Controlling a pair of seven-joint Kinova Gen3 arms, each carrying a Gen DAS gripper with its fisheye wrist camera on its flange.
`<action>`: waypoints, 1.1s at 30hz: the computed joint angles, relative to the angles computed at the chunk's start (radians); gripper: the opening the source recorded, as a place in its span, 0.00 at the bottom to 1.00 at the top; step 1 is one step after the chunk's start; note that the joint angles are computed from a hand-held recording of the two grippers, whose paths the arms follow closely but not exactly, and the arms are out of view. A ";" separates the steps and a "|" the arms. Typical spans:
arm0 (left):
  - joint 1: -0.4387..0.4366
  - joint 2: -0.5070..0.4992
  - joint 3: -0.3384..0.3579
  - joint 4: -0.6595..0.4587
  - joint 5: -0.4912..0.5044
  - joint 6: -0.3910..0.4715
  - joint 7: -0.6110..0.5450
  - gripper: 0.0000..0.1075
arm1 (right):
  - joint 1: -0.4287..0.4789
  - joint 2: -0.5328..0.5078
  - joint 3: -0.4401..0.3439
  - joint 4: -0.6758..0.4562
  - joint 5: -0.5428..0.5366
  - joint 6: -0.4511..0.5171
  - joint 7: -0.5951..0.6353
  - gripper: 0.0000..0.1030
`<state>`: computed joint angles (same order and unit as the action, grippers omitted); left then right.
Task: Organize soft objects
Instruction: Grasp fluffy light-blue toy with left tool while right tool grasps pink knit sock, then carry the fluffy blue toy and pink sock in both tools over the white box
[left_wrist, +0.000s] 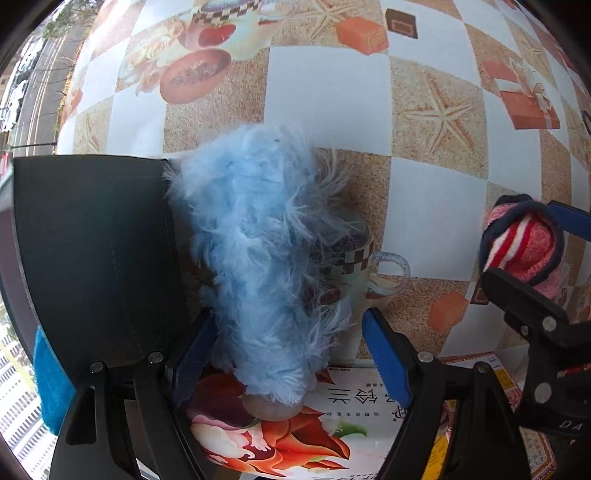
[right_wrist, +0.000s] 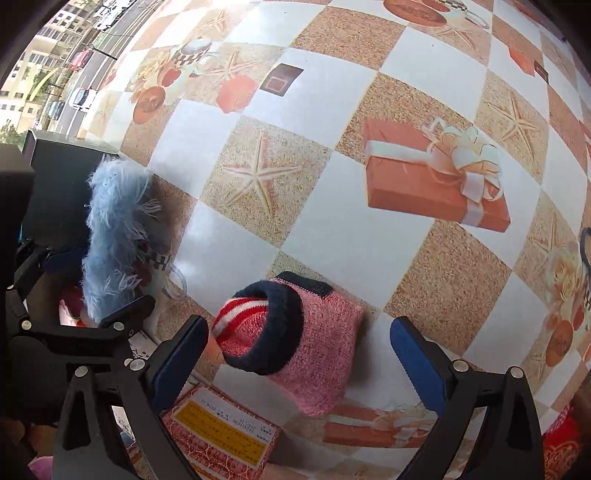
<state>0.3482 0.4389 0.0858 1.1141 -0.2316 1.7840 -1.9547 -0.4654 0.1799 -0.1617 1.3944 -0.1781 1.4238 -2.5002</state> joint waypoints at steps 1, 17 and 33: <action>0.004 0.009 -0.002 0.002 -0.008 0.004 0.004 0.79 | -0.023 0.012 0.012 -0.020 0.020 0.020 -0.004 0.86; -0.022 -0.014 0.022 0.055 0.109 -0.075 -0.047 0.96 | 0.000 -0.154 -0.035 0.151 0.058 -0.002 -0.165 0.61; -0.116 -0.067 0.032 -0.014 0.240 -0.079 -0.160 0.28 | -0.042 -0.159 -0.043 0.054 0.121 0.037 -0.308 0.40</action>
